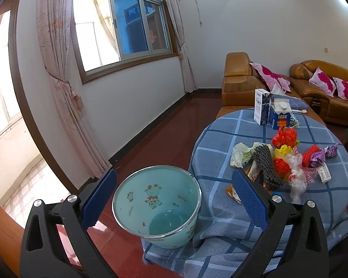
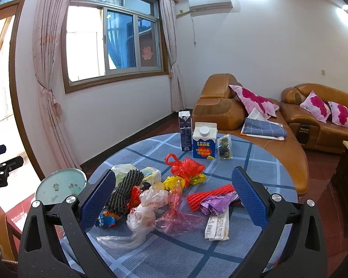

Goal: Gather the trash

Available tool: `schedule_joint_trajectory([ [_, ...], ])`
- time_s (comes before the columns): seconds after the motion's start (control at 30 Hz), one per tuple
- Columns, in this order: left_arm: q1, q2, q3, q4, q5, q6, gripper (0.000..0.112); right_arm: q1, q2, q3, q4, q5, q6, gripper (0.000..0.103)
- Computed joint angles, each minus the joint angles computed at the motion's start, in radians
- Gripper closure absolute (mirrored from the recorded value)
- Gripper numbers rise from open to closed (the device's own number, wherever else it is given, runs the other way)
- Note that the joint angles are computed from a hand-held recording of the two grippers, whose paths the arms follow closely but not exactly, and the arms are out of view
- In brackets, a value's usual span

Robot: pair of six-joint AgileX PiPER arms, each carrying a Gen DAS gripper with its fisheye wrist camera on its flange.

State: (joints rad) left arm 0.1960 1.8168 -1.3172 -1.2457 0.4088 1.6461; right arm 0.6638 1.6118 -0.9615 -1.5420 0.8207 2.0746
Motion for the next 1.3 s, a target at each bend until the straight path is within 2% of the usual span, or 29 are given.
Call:
schedule_joint_trajectory([
  [1.3, 0.003, 0.008, -0.009, 0.000, -0.002, 0.002, 0.015, 0.010, 0.020, -0.003, -0.006, -0.002, 0.014, 0.005],
])
